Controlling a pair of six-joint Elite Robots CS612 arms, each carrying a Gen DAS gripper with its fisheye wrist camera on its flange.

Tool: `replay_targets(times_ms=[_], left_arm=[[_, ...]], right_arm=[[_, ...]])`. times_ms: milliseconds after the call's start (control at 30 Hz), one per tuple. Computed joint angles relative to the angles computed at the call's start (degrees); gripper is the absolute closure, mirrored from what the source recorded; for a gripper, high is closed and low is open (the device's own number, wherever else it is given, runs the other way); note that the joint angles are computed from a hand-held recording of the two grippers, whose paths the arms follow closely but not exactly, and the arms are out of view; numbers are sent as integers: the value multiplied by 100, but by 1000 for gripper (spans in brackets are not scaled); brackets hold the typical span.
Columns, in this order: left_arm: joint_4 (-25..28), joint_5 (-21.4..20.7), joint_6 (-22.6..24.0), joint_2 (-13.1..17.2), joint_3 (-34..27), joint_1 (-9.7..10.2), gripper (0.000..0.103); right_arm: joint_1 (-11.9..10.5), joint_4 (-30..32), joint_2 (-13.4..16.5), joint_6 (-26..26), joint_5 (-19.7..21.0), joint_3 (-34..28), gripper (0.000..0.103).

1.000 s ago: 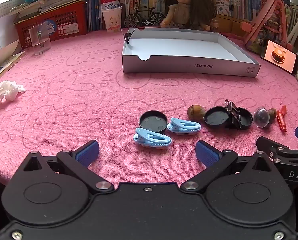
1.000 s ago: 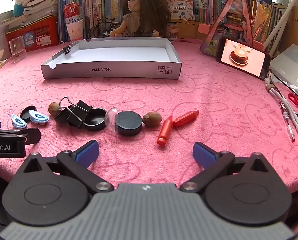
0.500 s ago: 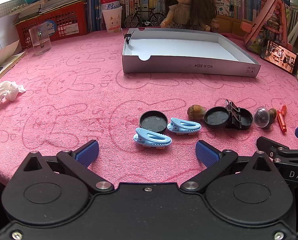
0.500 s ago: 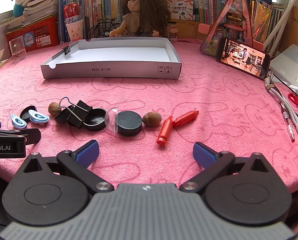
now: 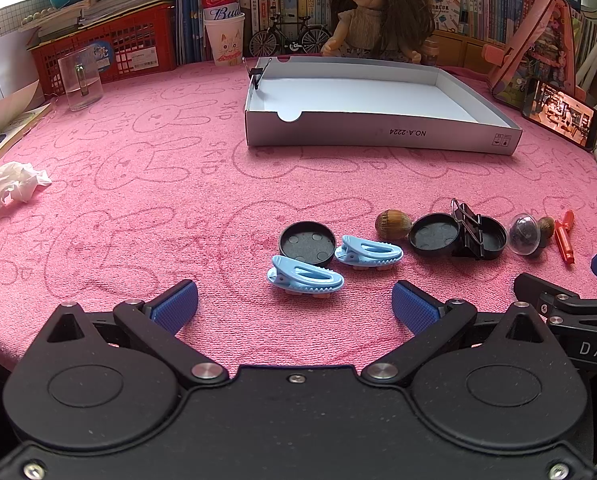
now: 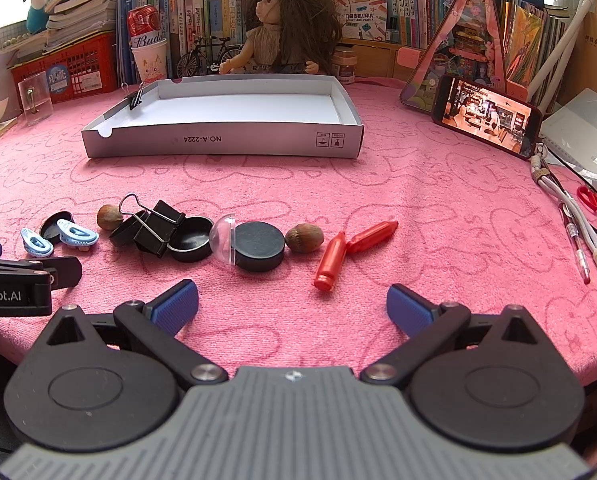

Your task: Organize rigid objects

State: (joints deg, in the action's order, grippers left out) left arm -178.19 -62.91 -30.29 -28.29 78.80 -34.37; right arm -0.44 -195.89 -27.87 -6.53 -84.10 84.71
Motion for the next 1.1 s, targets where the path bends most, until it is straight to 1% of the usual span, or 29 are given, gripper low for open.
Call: replay_targets(times_ms=[800, 967, 1100], left_arm=[[-18, 7, 7, 4, 1, -1, 0], [-60, 90, -41, 5, 11, 0, 0], [-216, 92, 61, 29, 39, 6, 0]], right_arm=[[7, -73, 4, 12, -6, 13, 0], [1, -139, 21, 14, -1, 22, 0], [0, -187, 24, 28, -4, 41, 0]])
